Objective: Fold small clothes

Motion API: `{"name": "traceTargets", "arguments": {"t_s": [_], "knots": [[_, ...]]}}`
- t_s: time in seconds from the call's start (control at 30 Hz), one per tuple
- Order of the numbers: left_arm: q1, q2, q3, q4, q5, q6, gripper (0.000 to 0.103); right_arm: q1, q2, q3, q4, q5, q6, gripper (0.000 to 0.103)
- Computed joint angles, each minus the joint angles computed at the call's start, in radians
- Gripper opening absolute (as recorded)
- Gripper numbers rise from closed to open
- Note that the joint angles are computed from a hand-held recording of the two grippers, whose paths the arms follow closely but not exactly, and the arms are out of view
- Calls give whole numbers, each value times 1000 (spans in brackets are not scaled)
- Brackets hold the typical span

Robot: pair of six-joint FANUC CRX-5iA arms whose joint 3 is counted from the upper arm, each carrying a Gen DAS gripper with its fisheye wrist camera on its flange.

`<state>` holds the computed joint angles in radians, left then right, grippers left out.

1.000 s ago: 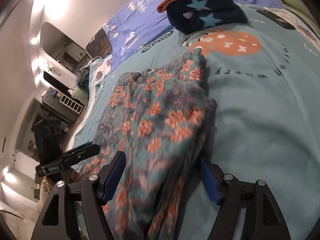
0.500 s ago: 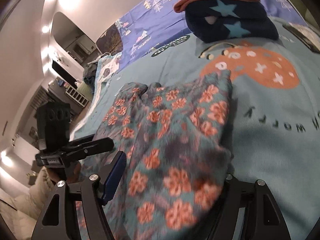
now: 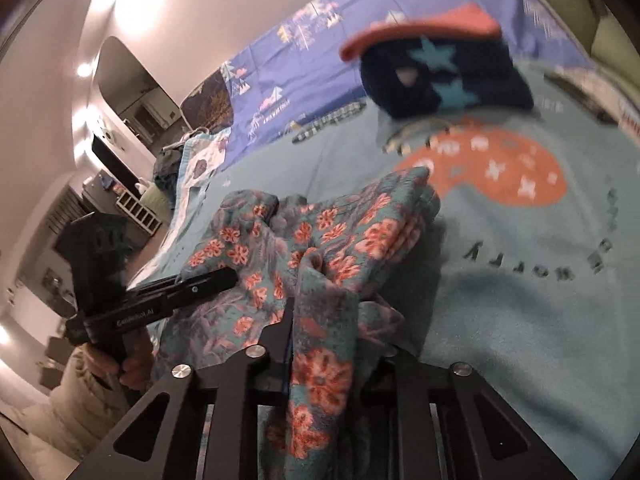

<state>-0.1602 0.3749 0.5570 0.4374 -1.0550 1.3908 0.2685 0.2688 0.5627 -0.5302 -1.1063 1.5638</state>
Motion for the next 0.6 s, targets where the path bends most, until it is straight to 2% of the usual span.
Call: {"name": "traceTargets", "arguments": {"t_s": [0.23,0.6], "knots": [[-25,-97,-33,-35,68,-51,12,67,-124,-102,131,111,-35,17],[-71,-196,-31,-133,109,-23,12,164,-279,-229,309,230,-139,16]]}}
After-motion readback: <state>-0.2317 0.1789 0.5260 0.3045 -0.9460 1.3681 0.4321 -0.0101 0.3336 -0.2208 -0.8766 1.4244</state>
